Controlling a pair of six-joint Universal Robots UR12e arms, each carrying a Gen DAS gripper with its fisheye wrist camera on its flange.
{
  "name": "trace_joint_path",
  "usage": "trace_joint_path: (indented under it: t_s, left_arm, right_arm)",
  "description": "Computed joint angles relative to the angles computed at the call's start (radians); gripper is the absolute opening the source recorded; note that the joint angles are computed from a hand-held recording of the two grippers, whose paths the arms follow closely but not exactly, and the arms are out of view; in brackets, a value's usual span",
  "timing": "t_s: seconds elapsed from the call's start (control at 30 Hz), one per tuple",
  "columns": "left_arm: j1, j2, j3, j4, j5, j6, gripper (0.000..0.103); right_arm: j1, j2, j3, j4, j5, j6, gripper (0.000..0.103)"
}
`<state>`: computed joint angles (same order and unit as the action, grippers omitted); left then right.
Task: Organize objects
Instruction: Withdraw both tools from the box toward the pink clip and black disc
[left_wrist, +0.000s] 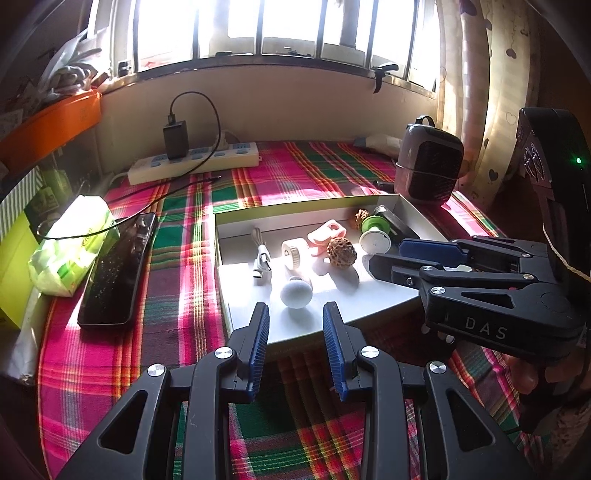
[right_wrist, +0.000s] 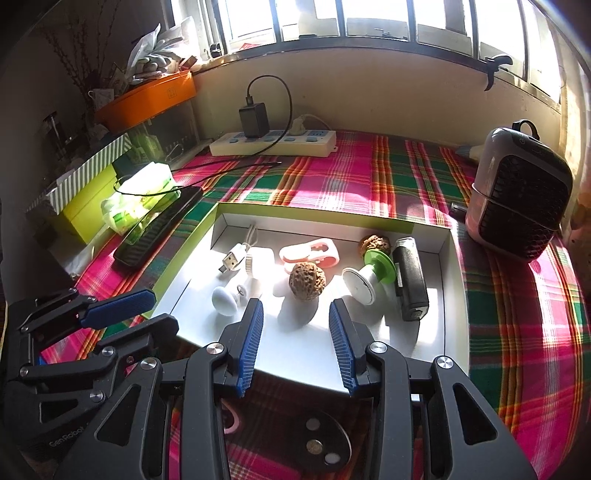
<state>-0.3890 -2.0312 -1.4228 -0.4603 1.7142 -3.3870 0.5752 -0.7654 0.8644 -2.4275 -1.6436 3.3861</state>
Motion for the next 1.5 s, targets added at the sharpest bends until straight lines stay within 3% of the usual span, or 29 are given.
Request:
trace_joint_path:
  t_s: [0.83, 0.93, 1.43, 1.5]
  left_arm:
    - [-0.005, 0.042, -0.079, 0.035, -0.064, -0.027, 0.030]
    - [-0.004, 0.046, -0.087, 0.035, -0.069, -0.033, 0.031]
    - [-0.003, 0.039, -0.088, 0.009, -0.109, -0.056, 0.034]
    - [-0.003, 0.037, -0.086, 0.005, -0.111, -0.055, 0.034]
  right_arm:
    - [0.012, -0.104, 0.201, -0.128, -0.049, 0.043, 0.039]
    - [0.013, -0.116, 0.223, -0.132, -0.058, 0.050, 0.044]
    - [0.011, -0.132, 0.270, -0.118, -0.032, 0.058, 0.046]
    - [0.010, -0.131, 0.270, -0.118, -0.022, 0.056, 0.052]
